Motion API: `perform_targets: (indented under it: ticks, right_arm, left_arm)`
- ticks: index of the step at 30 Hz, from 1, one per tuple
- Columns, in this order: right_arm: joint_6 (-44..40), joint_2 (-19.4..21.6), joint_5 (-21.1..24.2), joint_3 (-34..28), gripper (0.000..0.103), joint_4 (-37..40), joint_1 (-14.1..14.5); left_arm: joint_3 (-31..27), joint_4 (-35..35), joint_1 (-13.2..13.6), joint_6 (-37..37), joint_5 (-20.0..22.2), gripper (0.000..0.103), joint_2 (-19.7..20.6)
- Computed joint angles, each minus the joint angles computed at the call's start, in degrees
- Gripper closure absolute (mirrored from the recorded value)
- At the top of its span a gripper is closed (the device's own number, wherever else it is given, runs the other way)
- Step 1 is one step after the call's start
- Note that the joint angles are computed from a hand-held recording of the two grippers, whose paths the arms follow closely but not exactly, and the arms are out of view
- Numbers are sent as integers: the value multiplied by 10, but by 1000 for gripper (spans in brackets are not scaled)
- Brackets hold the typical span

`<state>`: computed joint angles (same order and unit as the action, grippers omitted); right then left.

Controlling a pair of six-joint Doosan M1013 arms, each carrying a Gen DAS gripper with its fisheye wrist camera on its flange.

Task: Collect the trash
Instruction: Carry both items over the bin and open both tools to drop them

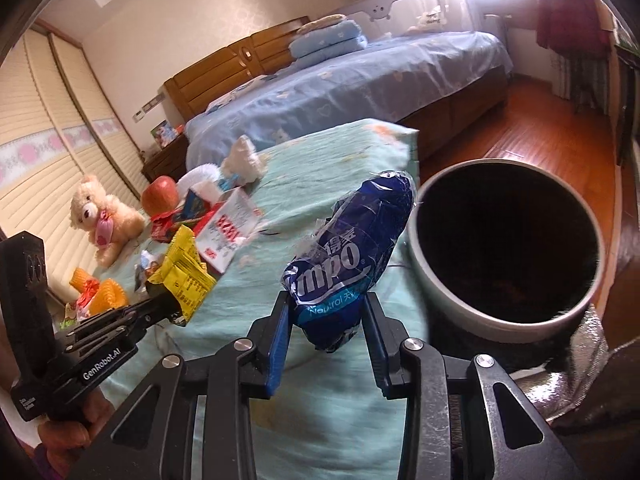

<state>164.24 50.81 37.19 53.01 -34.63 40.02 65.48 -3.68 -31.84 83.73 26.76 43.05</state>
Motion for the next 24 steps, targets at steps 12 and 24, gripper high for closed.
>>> perform_targets:
  ticks: [12,24]
  right_arm:
    - [73,-36,16,62,68,-54,-13]
    - [84,-61,14,109,68,-47,-34]
  left_arm:
    - [-75,-34,-23,67,43,101,36]
    - [-193,-65,-41,112,128,101,98]
